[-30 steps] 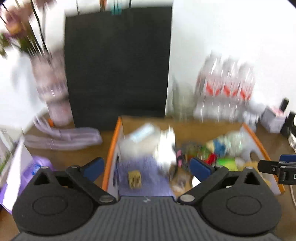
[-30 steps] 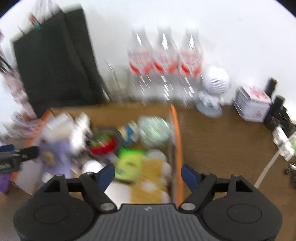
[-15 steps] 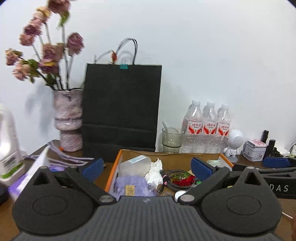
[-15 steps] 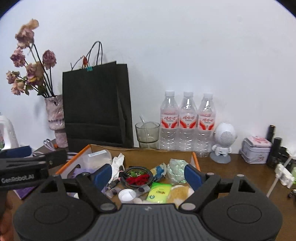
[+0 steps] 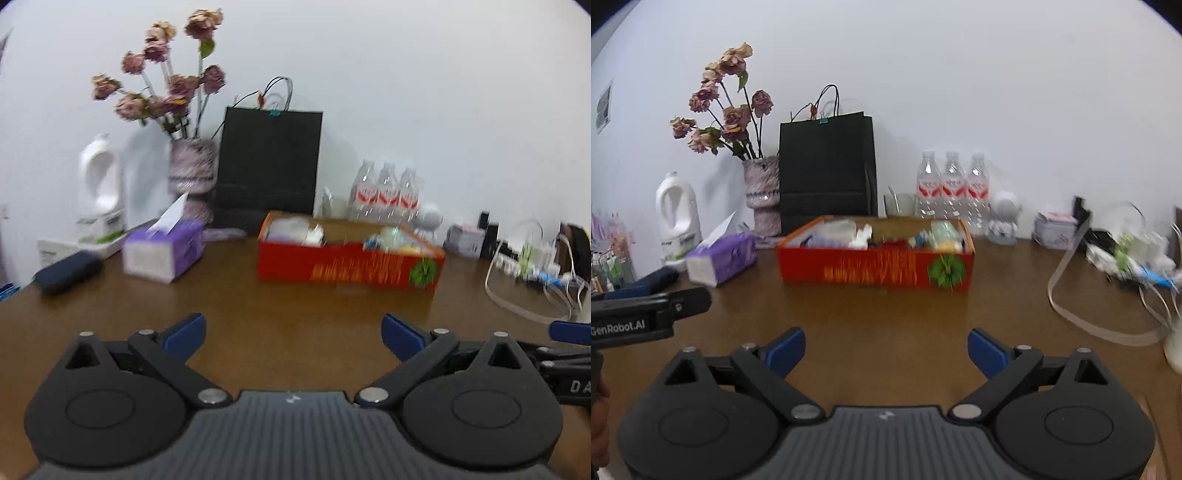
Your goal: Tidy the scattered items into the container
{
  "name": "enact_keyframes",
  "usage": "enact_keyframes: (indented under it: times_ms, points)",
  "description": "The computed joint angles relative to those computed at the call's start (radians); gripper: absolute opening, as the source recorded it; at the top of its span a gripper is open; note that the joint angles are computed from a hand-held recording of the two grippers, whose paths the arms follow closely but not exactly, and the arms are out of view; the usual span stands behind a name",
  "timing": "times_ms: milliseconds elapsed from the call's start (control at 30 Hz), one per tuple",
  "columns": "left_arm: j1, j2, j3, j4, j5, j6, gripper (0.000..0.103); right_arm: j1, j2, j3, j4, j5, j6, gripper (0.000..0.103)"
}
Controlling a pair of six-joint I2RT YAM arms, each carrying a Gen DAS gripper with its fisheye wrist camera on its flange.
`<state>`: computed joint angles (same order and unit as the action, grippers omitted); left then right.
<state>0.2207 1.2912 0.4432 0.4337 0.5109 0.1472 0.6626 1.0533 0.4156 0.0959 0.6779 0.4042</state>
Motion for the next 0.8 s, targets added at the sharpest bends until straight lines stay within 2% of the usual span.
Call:
enact_keyframes:
  times_ms: [100,133,200,267,433,567,800]
  points:
    - [0.074,-0.099,-0.092,-0.017,0.069,0.040,0.103,0.198,-0.047,-0.105,-0.027,0.186,0.149,0.099]
    - [0.089,-0.118,-0.117,-0.004,0.081,0.049,0.103,0.242,-0.053,-0.123,-0.043,0.213,0.192,0.099]
    - [0.088,-0.124,-0.140,0.017,0.068,0.069,0.103,0.283,-0.058,-0.152,-0.033,0.234,0.204,0.099]
    - [0.066,-0.088,-0.127,0.020,0.041,0.082,0.103,0.256,-0.027,-0.136,-0.035,0.218,0.201,0.099]
    - [-0.008,0.094,-0.009,0.017,-0.011,0.091,0.103,0.069,0.073,-0.085,0.057,0.036,0.104,0.099]
    - [-0.105,0.255,0.152,-0.015,-0.111,0.119,0.103,-0.114,0.223,0.027,0.113,-0.154,0.043,0.099]
    - [-0.185,0.479,0.407,-0.173,-0.208,0.115,0.103,-0.254,0.482,0.233,0.098,-0.295,-0.027,0.099]
